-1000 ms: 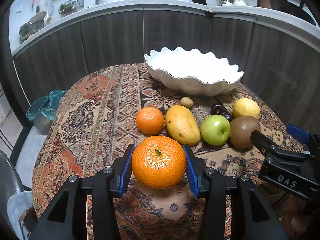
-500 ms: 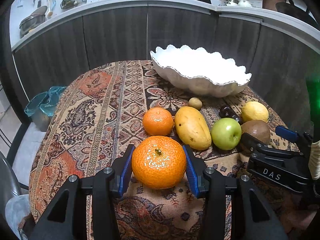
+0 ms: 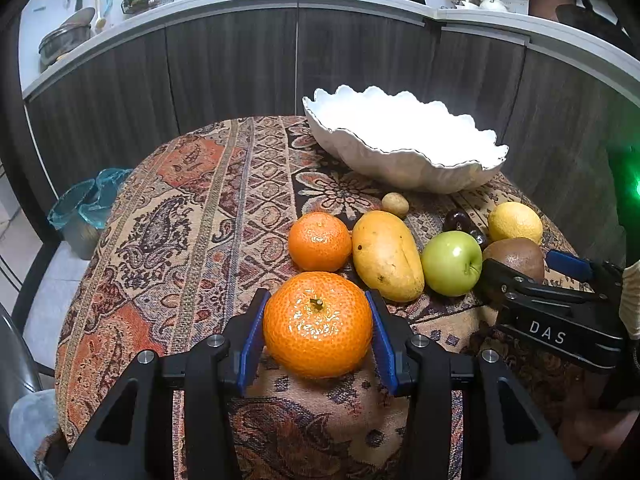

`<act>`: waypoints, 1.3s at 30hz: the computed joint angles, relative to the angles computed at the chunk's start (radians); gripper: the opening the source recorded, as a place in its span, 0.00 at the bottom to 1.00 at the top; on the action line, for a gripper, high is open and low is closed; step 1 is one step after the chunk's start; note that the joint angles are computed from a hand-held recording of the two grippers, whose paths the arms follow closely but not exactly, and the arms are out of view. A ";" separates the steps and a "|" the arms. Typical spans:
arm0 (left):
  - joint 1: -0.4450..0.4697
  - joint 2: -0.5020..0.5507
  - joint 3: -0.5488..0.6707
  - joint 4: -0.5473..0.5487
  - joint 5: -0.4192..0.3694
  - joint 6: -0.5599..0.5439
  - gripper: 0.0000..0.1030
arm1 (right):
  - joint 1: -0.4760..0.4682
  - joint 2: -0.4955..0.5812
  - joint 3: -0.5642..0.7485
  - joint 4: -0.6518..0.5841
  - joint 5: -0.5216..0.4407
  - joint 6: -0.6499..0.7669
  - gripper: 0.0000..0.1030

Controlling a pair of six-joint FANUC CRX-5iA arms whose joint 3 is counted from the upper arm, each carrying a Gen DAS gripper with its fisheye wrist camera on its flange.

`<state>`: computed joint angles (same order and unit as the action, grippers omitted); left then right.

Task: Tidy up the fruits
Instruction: 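Lift the orange with the left tool while the right tool grasps the kiwi, then carry the orange and kiwi over the white bowl with both tools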

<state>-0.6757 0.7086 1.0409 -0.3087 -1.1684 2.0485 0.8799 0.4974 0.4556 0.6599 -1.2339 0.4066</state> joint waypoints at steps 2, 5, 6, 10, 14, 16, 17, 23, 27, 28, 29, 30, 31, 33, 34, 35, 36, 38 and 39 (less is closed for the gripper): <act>-0.001 0.000 0.001 -0.002 -0.001 -0.001 0.45 | 0.002 0.002 0.001 0.003 -0.001 0.004 0.86; -0.003 0.001 0.005 -0.003 -0.004 -0.002 0.45 | -0.001 -0.010 -0.017 -0.007 0.023 0.005 0.85; -0.004 0.001 0.007 -0.005 -0.005 -0.002 0.45 | -0.002 -0.011 -0.017 -0.012 0.027 0.005 0.85; -0.008 0.004 0.018 -0.017 -0.015 0.004 0.45 | -0.007 -0.017 -0.024 -0.043 0.059 0.028 0.71; -0.013 0.001 0.023 -0.033 -0.025 0.011 0.45 | -0.004 -0.028 -0.038 -0.052 0.086 0.017 0.63; -0.013 0.001 0.025 -0.032 -0.026 0.011 0.45 | -0.002 -0.036 -0.047 -0.052 0.092 0.012 0.63; -0.014 0.001 0.026 -0.032 -0.027 0.010 0.45 | 0.000 -0.040 -0.051 -0.052 0.092 0.009 0.63; -0.021 0.001 0.044 -0.034 -0.029 0.008 0.45 | 0.011 -0.067 -0.079 -0.033 0.098 -0.010 0.63; -0.027 0.007 0.072 -0.039 -0.033 0.001 0.45 | 0.019 -0.088 -0.099 -0.003 0.101 -0.029 0.63; -0.029 0.012 0.083 -0.042 -0.036 0.000 0.45 | 0.021 -0.091 -0.102 0.004 0.100 -0.033 0.63; -0.030 0.015 0.094 -0.045 -0.038 -0.002 0.45 | 0.023 -0.098 -0.108 0.014 0.100 -0.041 0.63; -0.032 0.020 0.108 -0.050 -0.041 -0.004 0.45 | 0.024 -0.101 -0.110 0.020 0.100 -0.043 0.63; -0.033 0.026 0.123 -0.051 -0.045 -0.008 0.45 | 0.025 -0.105 -0.113 0.026 0.100 -0.046 0.63; -0.035 0.039 0.153 -0.054 -0.052 -0.015 0.45 | 0.027 -0.113 -0.120 0.044 0.099 -0.054 0.63; -0.037 0.045 0.169 -0.057 -0.056 -0.018 0.45 | 0.028 -0.117 -0.124 0.053 0.099 -0.059 0.63; -0.038 0.055 0.191 -0.060 -0.061 -0.023 0.45 | 0.029 -0.122 -0.127 0.064 0.098 -0.062 0.63; -0.039 0.065 0.212 -0.062 -0.065 -0.028 0.45 | 0.029 -0.124 -0.128 0.071 0.097 -0.064 0.63; -0.041 0.090 0.262 -0.059 -0.079 -0.041 0.45 | 0.028 -0.129 -0.129 0.087 0.096 -0.069 0.63; -0.040 0.106 0.293 -0.056 -0.088 -0.050 0.45 | 0.027 -0.130 -0.129 0.093 0.097 -0.071 0.63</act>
<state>-0.7156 0.8144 1.3340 -0.3644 -1.2566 1.9988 0.9066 0.3674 0.3265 0.7526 -1.1367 0.3357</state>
